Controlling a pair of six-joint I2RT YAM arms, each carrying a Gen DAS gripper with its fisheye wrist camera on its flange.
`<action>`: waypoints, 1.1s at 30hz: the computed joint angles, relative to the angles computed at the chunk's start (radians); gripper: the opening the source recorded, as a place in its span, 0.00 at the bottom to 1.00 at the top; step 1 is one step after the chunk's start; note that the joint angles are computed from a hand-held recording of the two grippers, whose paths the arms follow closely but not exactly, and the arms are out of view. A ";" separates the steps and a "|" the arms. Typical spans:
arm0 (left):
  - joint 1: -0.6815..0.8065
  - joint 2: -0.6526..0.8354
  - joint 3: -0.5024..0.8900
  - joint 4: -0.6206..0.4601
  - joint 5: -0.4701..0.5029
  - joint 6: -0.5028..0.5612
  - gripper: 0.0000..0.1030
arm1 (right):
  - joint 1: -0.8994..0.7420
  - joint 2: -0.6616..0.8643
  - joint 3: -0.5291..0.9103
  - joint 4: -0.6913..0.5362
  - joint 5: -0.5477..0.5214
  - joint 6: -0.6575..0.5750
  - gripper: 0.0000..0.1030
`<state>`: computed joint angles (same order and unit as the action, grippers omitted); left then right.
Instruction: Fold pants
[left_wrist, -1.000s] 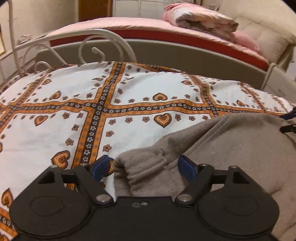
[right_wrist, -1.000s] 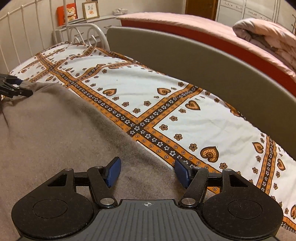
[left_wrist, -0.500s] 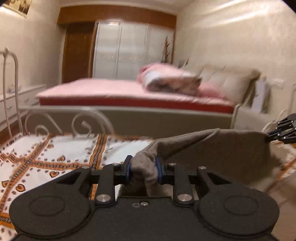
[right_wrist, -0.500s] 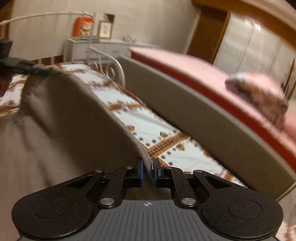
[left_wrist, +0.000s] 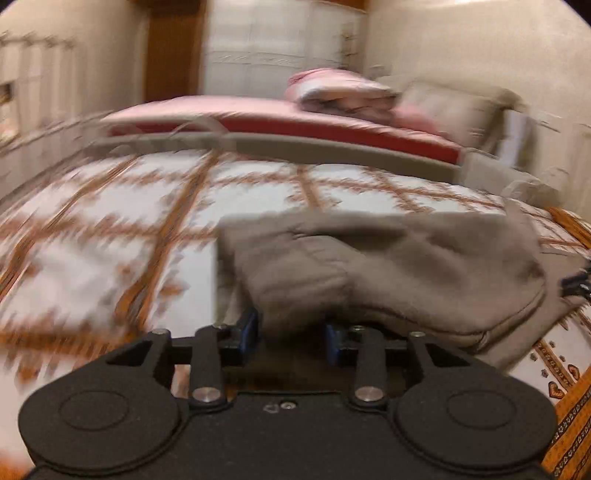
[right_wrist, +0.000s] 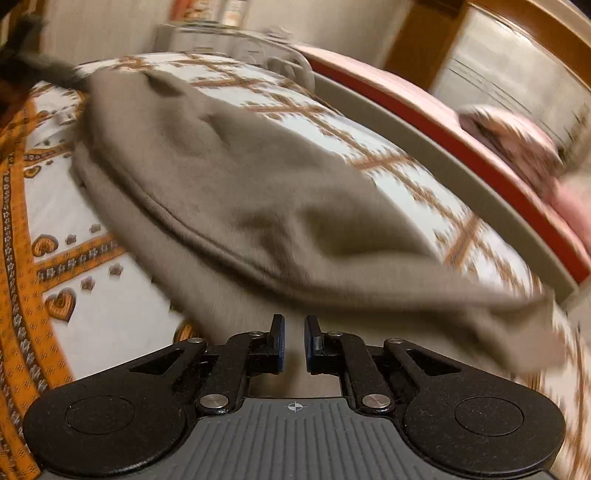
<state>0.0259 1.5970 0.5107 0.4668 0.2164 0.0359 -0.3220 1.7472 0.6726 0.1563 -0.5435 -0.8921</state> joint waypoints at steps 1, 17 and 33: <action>-0.001 -0.049 -0.031 -0.010 -0.033 -0.055 0.38 | -0.031 -0.015 -0.018 0.003 -0.028 0.023 0.26; -0.046 -0.098 0.045 -0.176 0.058 -0.697 0.37 | -0.131 0.019 0.190 -0.222 -0.257 0.676 0.61; 0.014 0.120 0.058 0.216 0.109 -0.842 0.14 | -0.168 0.332 0.520 -0.339 -0.428 0.931 0.06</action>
